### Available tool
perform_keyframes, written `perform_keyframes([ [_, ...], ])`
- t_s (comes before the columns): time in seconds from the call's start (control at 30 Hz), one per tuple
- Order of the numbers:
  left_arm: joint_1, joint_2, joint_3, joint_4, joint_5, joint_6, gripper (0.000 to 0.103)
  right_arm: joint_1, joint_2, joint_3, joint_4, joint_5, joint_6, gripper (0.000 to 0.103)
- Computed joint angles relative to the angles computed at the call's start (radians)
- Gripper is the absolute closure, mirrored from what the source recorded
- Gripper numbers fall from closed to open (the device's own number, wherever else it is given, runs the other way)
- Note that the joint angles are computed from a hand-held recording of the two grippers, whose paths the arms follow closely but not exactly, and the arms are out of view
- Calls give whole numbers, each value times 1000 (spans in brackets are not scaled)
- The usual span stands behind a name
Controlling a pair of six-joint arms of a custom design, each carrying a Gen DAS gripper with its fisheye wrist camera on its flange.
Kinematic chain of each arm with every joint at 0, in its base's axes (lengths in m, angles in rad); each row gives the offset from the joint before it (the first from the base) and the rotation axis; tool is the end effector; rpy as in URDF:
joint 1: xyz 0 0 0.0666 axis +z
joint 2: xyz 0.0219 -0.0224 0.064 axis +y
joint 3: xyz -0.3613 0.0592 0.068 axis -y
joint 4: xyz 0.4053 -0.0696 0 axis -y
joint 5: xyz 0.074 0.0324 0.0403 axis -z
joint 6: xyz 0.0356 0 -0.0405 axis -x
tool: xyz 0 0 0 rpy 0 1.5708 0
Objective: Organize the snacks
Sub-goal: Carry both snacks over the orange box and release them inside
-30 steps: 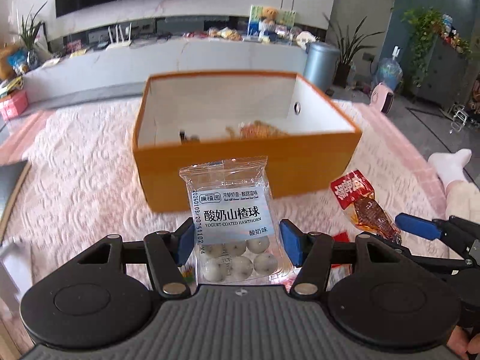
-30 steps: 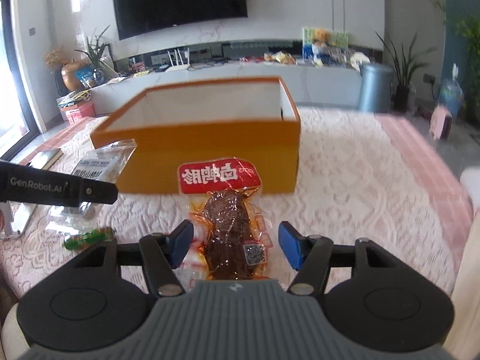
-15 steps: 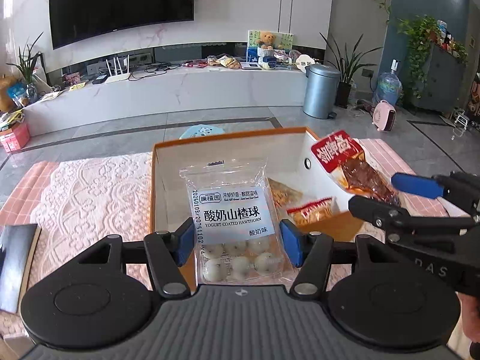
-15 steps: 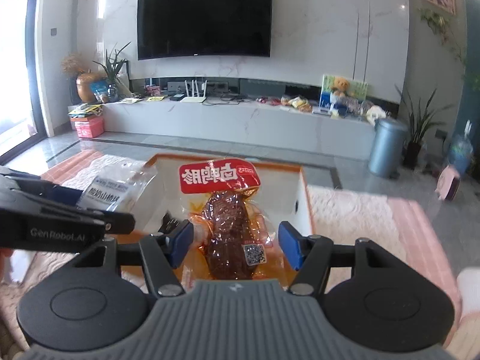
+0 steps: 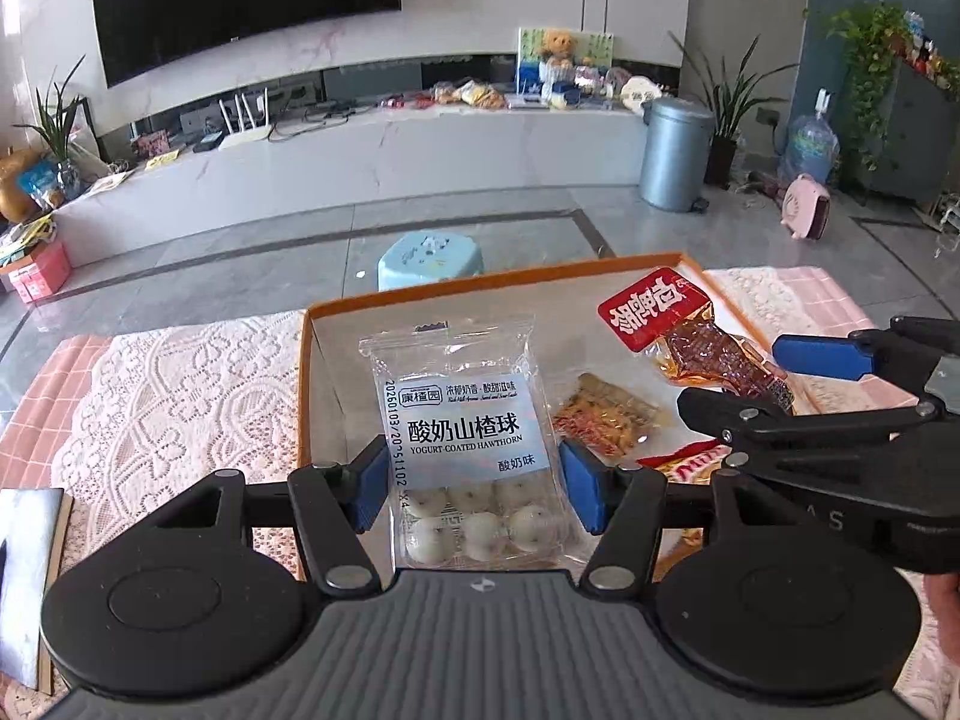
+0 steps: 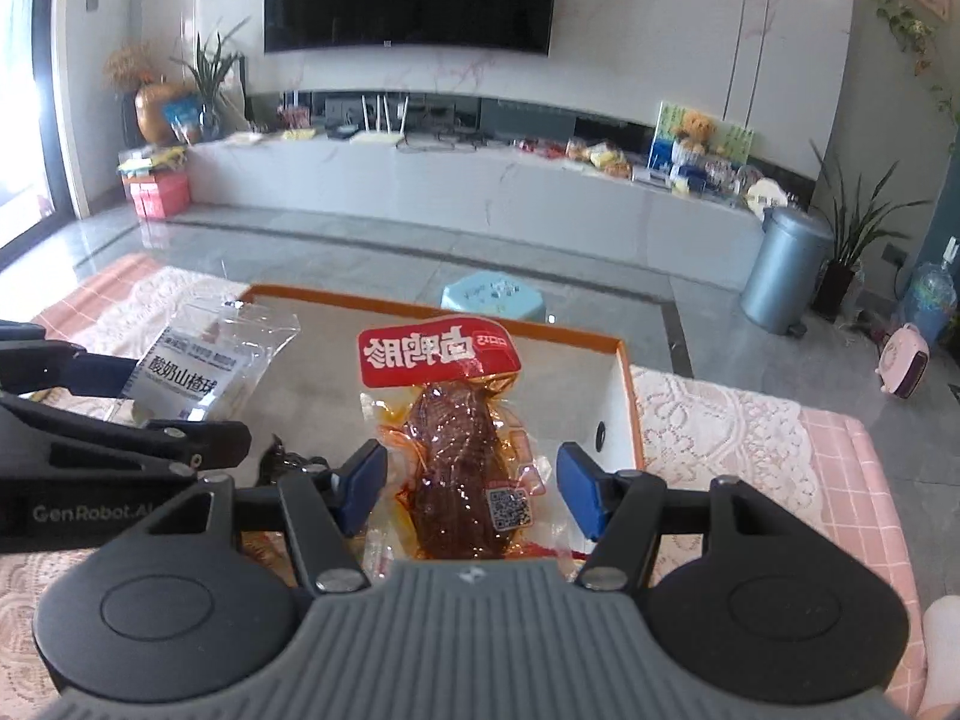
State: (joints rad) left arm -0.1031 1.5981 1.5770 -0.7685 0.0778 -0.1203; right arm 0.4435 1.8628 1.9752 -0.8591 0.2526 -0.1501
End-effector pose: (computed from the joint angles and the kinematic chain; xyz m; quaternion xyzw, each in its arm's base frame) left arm 0.5785 -0.0630 0.4035 0.1177 0.9166 -0.0327 0.3807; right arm 0.6121 0.2805 0.4287 -0.0830 0.9066 0.0058 0.4137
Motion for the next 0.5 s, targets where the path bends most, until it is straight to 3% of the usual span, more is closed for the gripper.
perform_keyframes([
  [0.27,-18,92,67,-65,-43,-50,35,-39,198,255,-220,-66,-1,43],
  [0.5,-36,144,109,-121,-87,-100,35,-46,340,455,-397,-66,53,43],
])
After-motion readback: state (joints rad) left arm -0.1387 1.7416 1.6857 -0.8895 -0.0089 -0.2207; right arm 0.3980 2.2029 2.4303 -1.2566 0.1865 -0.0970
